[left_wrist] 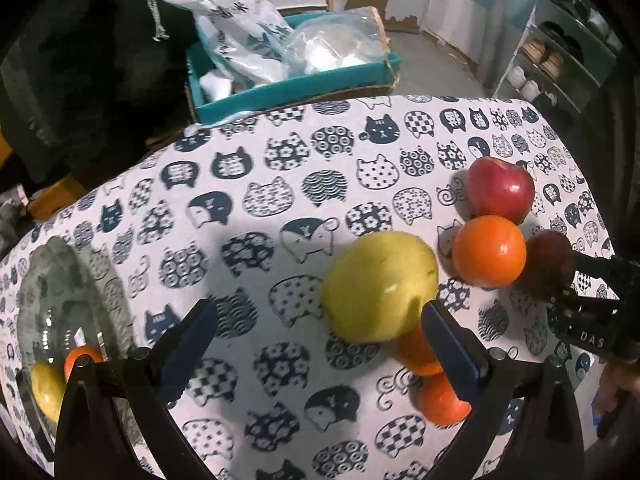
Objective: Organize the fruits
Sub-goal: 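Grasp the dark red fruit with the right tool while the left tool lowers onto the second pear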
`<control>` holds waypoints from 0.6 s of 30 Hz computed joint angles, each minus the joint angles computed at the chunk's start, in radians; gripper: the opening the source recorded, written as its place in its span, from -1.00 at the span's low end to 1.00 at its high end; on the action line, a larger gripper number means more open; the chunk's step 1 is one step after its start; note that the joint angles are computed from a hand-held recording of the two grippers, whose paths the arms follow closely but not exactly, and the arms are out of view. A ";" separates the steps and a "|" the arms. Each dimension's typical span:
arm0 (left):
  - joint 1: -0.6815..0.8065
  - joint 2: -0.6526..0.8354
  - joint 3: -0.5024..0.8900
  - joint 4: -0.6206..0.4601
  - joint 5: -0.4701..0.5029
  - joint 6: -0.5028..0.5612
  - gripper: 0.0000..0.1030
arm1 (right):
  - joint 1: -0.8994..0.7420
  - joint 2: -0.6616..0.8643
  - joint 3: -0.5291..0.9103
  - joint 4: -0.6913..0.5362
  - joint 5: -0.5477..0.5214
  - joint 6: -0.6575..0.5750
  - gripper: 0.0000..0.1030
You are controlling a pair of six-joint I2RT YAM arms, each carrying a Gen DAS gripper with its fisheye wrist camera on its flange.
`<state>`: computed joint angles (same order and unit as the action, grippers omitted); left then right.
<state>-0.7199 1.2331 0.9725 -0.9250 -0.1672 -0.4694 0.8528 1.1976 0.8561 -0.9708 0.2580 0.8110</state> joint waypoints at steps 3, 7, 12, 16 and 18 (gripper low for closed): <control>0.007 0.034 0.008 0.034 0.035 0.004 0.98 | -0.016 0.006 0.002 0.011 -0.011 -0.018 0.49; 0.009 0.092 0.017 0.069 0.065 0.011 0.98 | -0.023 0.038 0.013 0.016 -0.016 -0.043 0.51; 0.004 0.145 0.025 0.097 0.094 0.023 0.98 | -0.047 0.045 0.004 0.048 -0.040 -0.063 0.52; 0.003 0.185 0.031 0.118 0.122 0.035 0.98 | -0.062 0.045 -0.001 0.065 -0.058 -0.073 0.52; 0.006 0.196 0.029 0.127 0.133 0.036 0.97 | -0.067 0.054 0.001 0.061 -0.070 -0.079 0.52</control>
